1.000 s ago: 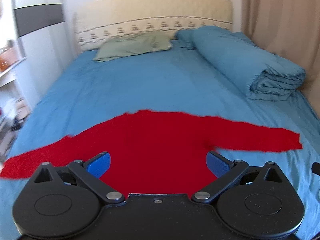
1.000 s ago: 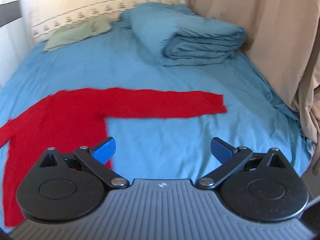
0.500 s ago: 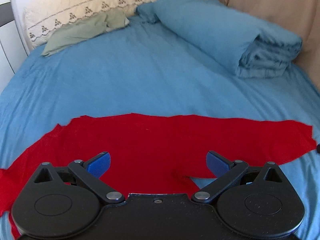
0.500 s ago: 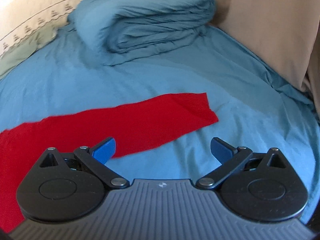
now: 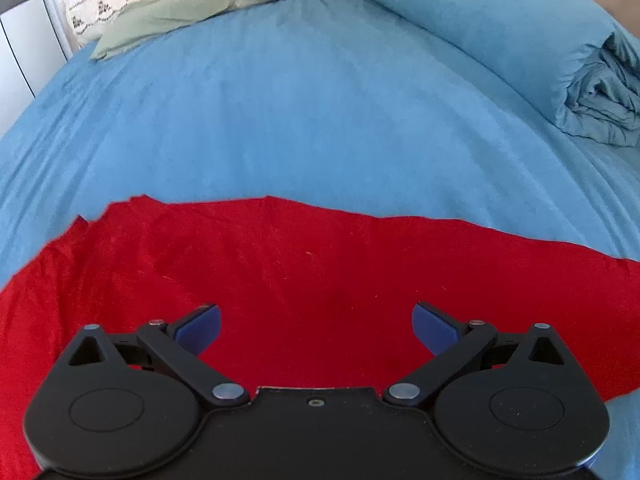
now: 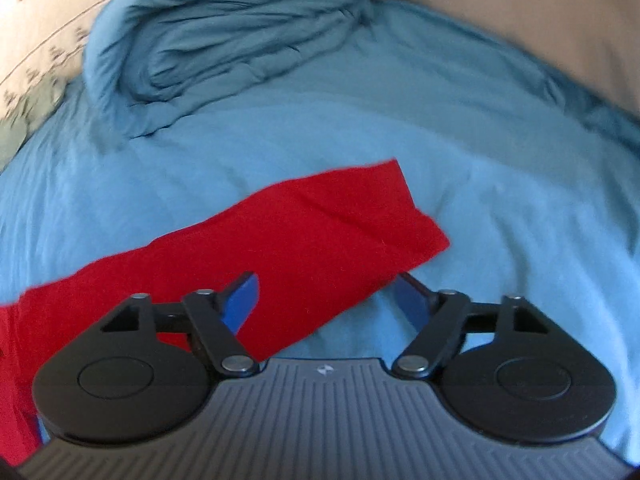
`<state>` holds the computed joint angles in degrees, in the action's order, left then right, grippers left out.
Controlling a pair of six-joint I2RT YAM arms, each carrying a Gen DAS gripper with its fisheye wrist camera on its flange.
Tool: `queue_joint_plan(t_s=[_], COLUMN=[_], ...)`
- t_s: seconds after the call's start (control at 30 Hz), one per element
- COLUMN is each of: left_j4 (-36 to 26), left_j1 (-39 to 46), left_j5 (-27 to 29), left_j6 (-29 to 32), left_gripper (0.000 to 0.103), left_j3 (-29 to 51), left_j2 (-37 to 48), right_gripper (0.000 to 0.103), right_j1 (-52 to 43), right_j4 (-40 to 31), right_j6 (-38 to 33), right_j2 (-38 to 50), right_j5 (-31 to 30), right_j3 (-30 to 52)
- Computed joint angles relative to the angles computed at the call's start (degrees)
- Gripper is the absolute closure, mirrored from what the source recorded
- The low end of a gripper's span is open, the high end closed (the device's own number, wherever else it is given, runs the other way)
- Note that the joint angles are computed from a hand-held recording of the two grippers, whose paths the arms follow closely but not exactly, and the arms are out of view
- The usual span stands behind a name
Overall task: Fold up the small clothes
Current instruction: 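Move the right tool to a sweater sleeve cuff and close on it, then lift the sleeve with the right tool, lay it across the body, open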
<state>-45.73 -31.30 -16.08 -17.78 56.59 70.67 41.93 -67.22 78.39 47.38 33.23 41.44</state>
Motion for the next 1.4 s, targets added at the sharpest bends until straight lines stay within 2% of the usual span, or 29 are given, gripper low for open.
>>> queue_joint_plan(t_s=[0.1,0.23,0.27,0.33,0.4,0.47,0.57,0.7,0.83,0.9,1.0,1.1,1.17,1.3,1.4], left_j4=[2.1,3.6,3.8,5.4,6.3,6.6,5.7,1.0,-5.3,-8.9,-14.9,-21.1,-23.6,-23.0,-22.7], left_j1=[0.7,1.0,1.0,1.4,1.2,1.0,1.5,3.7,11.3,17.8,32.6,51.8,62.5,79.9,88.6], left_j5=[1.5,2.5,2.3,2.2,1.9,1.7,2.5,5.3,11.7,15.0,22.1,31.1,34.6,36.7,38.1], left_j6=[-0.9,-1.7,-1.8,-1.5,-1.1,-0.4,-0.1,1.3,4.1,8.2,18.3,31.5,39.0,52.0,57.4], left_gripper=[0.000,0.001,0.000,0.000,0.000,0.000,0.000,0.000,0.004,0.004,0.003,0.001,0.000,0.000,0.000], left_j3=[-1.6,-3.0,-3.4,-4.7,-5.4,-5.7,-4.4,0.7,4.9,7.6,14.0,22.5,27.1,32.1,35.3], left_j2=[1.0,2.8,3.0,2.9,2.8,3.2,4.9,8.0,3.7,0.1,-2.2,0.7,4.3,11.9,18.5], right_gripper=[0.029,0.034,0.038,0.054,0.075,0.082,0.083,0.083,0.083,0.083,0.083,0.083,0.083,0.083,0.083], right_j1=[-3.5,-8.6,-9.9,-12.1,-13.6,-14.1,-9.6,-2.6,4.4,7.9,12.5,16.9,19.8,25.8,29.1], right_j4=[1.7,4.5,5.3,6.4,6.4,5.8,3.3,1.0,3.7,5.9,10.7,17.7,22.5,31.2,31.9], right_j6=[1.7,3.6,3.1,1.6,0.3,-0.3,2.3,4.6,0.1,-4.0,-10.7,-17.3,-21.9,-29.8,-31.6], right_j2=[-2.7,-9.0,-10.1,-11.0,-10.1,-9.4,-6.7,-1.3,7.0,13.1,24.0,36.3,44.7,63.4,77.1], right_j5=[-2.4,-3.6,-3.7,-3.8,-3.9,-3.7,-0.6,3.8,7.4,9.4,10.6,8.9,6.8,0.3,-3.9], right_j3=[-2.6,-6.7,-7.4,-8.2,-7.9,-7.1,-3.9,3.1,13.8,21.0,33.5,46.5,54.7,70.8,83.0])
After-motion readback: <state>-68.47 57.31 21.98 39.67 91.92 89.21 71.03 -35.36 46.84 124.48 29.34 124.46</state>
